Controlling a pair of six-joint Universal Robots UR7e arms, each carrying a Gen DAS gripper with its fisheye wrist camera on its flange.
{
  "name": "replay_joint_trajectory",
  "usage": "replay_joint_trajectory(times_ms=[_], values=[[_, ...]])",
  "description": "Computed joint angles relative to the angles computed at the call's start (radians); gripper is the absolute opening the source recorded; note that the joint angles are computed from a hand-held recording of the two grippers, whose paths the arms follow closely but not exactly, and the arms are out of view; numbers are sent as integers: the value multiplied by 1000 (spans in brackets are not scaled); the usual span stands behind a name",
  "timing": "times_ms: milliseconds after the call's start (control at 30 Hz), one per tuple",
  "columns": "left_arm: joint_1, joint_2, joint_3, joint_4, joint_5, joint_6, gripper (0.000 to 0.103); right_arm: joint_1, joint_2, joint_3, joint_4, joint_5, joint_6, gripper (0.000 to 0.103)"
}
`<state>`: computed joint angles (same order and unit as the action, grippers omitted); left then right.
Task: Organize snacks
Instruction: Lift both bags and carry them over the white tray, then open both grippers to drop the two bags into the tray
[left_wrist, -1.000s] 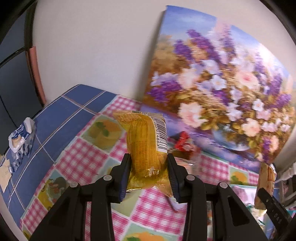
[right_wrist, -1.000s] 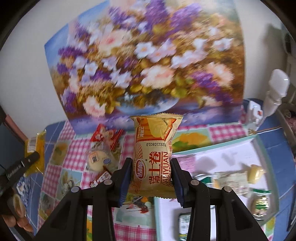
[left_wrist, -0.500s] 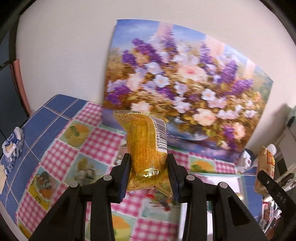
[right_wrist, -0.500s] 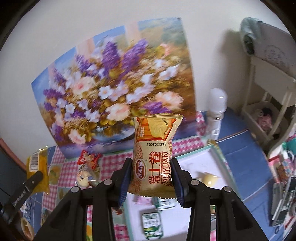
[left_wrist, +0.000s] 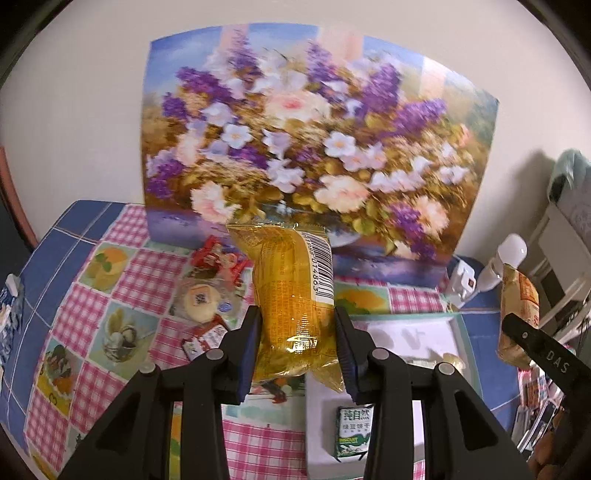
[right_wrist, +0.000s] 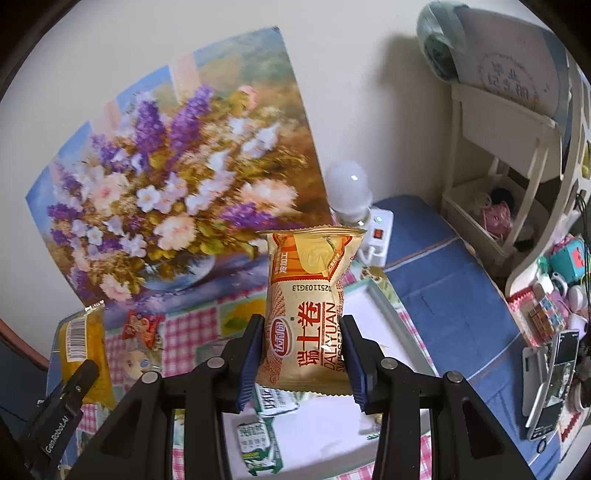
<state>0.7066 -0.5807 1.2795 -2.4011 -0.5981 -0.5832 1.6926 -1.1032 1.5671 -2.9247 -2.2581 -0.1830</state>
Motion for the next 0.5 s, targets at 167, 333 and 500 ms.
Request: replay_joint_trajectory(times_ms=[167, 333, 500], values=[[17, 38, -39, 34, -66, 9, 40, -34, 13, -15, 79, -17, 28, 44], [49, 79, -85, 124, -148, -33, 40, -75, 33, -29, 182, -29, 78, 44], [73, 127, -134, 214, -188, -60, 40, -97, 50, -35, 244, -43, 99, 44]])
